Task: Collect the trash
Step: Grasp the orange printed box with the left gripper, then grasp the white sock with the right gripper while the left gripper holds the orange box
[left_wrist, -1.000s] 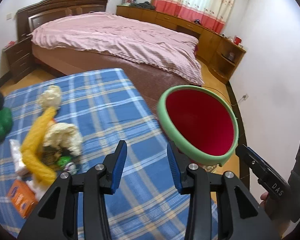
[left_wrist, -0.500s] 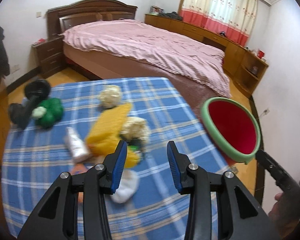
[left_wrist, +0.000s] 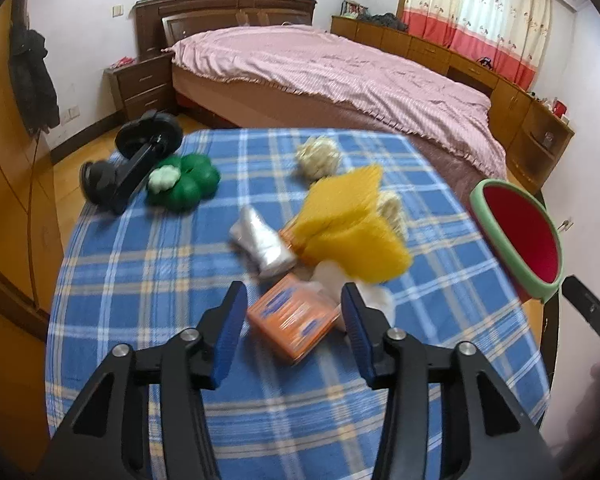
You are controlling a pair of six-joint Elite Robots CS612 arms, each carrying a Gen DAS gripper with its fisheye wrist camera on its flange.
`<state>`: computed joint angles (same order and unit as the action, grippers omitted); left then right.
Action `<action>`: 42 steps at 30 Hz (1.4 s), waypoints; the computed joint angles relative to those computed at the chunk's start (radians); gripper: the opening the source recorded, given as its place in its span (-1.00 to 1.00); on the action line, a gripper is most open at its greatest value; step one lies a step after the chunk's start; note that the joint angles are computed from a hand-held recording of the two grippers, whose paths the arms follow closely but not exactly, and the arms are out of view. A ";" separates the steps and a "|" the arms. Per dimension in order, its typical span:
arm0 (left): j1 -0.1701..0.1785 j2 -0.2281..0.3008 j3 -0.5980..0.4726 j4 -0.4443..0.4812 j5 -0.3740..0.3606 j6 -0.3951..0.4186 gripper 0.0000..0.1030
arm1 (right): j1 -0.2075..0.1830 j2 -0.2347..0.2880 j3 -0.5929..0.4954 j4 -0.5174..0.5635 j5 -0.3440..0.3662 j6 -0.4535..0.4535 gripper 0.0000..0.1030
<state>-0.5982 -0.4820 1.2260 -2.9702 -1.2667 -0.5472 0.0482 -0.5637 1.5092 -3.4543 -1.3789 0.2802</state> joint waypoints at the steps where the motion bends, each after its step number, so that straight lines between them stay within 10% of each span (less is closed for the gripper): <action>1: 0.001 -0.001 0.004 0.000 -0.002 -0.001 0.00 | 0.004 0.001 -0.004 0.009 0.000 -0.003 0.44; 30: 0.038 0.083 -0.059 -0.021 -0.131 -0.037 0.12 | 0.041 0.053 -0.121 0.240 -0.008 -0.082 0.45; 42: 0.032 0.027 0.044 -0.088 -0.008 -0.135 0.11 | 0.067 0.071 -0.178 0.298 0.021 -0.179 0.45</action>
<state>-0.5663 -0.4553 1.2702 -3.0584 -1.2750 -0.6819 0.1156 -0.4928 1.3317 -3.1559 -1.3578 0.1012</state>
